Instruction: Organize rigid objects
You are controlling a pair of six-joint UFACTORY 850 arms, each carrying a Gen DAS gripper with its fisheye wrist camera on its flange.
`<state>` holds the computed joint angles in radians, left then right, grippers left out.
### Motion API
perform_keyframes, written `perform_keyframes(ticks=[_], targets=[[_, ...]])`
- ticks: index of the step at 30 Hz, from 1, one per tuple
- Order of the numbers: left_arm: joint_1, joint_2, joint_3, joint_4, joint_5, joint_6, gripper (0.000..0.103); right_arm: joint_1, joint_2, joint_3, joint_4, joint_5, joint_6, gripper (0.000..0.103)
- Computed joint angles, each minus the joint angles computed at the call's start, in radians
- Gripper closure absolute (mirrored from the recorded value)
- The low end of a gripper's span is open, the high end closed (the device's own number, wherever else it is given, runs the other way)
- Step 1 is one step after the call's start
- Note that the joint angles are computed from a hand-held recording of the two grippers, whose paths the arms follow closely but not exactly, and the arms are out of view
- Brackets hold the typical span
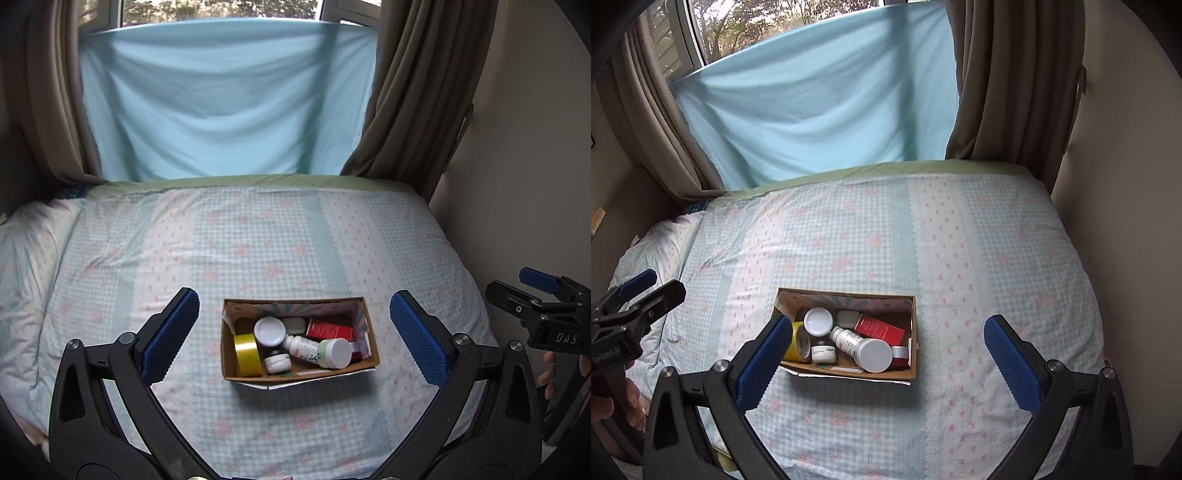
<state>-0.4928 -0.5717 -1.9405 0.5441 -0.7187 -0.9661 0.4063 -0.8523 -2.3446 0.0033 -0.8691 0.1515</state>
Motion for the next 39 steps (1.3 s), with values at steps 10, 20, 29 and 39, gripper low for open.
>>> perform_keyframes(ticks=[10, 20, 29, 39], targets=[[-0.125, 0.158, 0.163, 0.377, -0.074, -0.336, 0.0, 0.067, 0.32, 0.39, -0.236, 0.286, 0.177, 0.0], [-0.179, 0.202, 0.23, 0.437, -0.086, -0.431, 0.0, 0.068, 0.451, 0.598, -0.365, 0.39, 0.324, 0.0], [-0.2, 0.205, 0.227, 0.474, -0.121, -0.451, 0.0, 0.063, 0.486, 0.634, -0.395, 0.421, 0.352, 0.0], [-0.209, 0.198, 0.218, 0.487, -0.137, -0.458, 0.0, 0.059, 0.488, 0.639, -0.395, 0.437, 0.347, 0.0]])
